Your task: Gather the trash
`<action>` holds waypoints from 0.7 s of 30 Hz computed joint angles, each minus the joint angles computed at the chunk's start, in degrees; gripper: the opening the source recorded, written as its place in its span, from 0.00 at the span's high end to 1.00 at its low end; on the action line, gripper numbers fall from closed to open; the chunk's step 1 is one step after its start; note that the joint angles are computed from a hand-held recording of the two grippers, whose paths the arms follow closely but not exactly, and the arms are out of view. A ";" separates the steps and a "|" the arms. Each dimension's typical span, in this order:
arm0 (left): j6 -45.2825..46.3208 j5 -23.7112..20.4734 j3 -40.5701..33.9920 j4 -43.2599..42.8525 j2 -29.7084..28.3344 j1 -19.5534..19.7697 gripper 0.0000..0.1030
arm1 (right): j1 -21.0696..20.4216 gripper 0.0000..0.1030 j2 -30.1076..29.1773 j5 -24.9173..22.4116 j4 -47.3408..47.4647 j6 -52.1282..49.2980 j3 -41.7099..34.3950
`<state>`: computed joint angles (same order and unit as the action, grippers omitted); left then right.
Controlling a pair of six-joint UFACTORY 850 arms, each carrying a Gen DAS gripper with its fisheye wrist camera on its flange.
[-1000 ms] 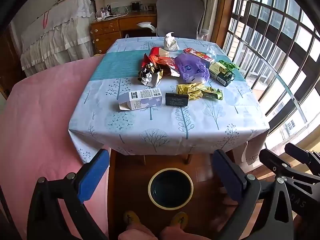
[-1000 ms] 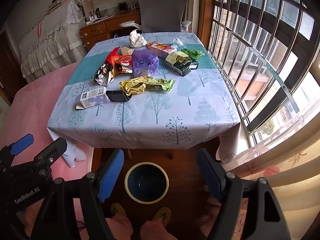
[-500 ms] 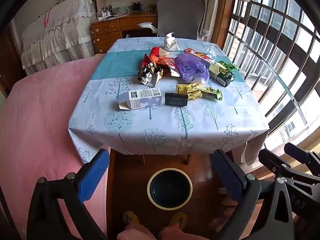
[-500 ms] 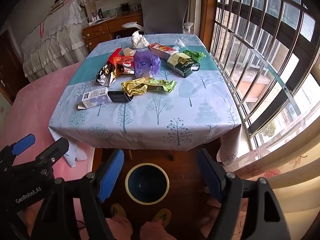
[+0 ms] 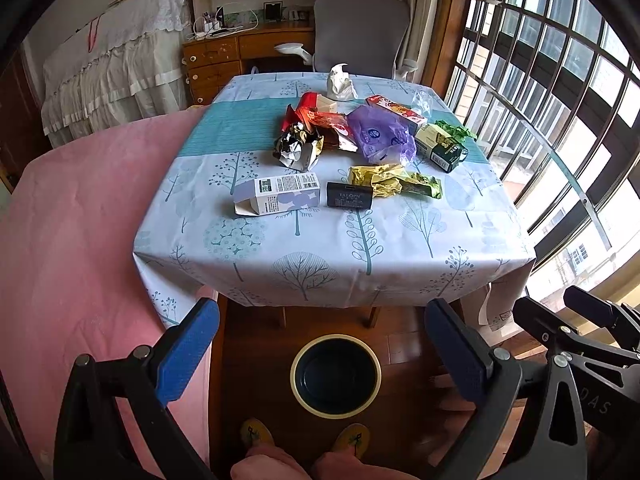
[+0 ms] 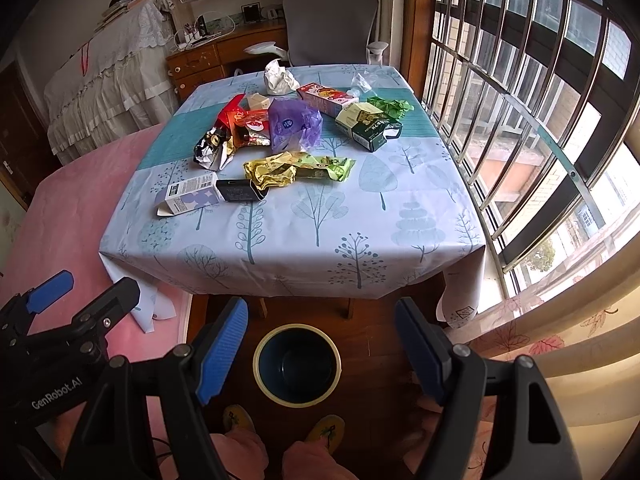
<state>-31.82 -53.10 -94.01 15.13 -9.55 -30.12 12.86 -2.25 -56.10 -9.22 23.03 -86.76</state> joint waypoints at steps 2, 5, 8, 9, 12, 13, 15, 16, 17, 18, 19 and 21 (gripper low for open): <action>-0.32 -0.30 -0.48 0.23 -0.42 -0.17 0.01 | -0.25 0.26 -0.20 -0.05 0.57 -0.65 -0.20; -0.78 -0.50 -0.53 0.56 -0.50 -0.26 0.01 | -0.52 0.26 -0.54 -0.27 1.23 -1.18 -0.67; -1.30 -0.83 -0.52 0.96 -0.50 -0.29 0.01 | -0.57 0.26 -0.57 -0.16 1.46 -1.33 -0.57; -1.45 -0.95 -0.51 1.06 -0.49 -0.28 0.01 | -0.55 0.26 -0.57 -0.13 1.57 -1.44 -0.55; -1.63 -0.93 -0.10 1.08 -0.32 -0.09 0.01 | -0.62 0.26 -0.75 -0.05 2.09 -2.13 -0.66; -1.70 -0.98 -0.05 1.12 -0.32 -0.08 0.01 | -0.62 0.26 -0.78 0.00 2.21 -2.30 -0.66; -1.87 -1.17 -0.07 1.25 -0.39 -0.13 0.01 | -0.66 0.26 -0.90 0.05 2.49 -2.59 -0.69; -1.98 -1.31 -0.07 1.34 -0.39 -0.14 0.01 | -0.66 0.26 -0.93 0.08 2.61 -2.70 -0.68; -2.04 -1.38 -0.09 1.35 -0.43 -0.14 0.01 | -0.71 0.26 -1.00 0.08 2.80 -2.88 -0.70; -2.10 -1.45 -0.14 1.38 -0.47 -0.13 0.01 | -0.88 0.26 -1.16 -0.06 3.18 -3.30 -0.90; -2.21 -1.57 -0.22 1.45 -0.54 -0.16 0.01 | -0.92 0.26 -1.22 -0.12 3.35 -3.49 -0.97; -2.37 -1.82 -0.37 1.58 -0.70 -0.16 0.01 | -1.03 0.26 -1.40 -0.24 3.66 -3.82 -1.08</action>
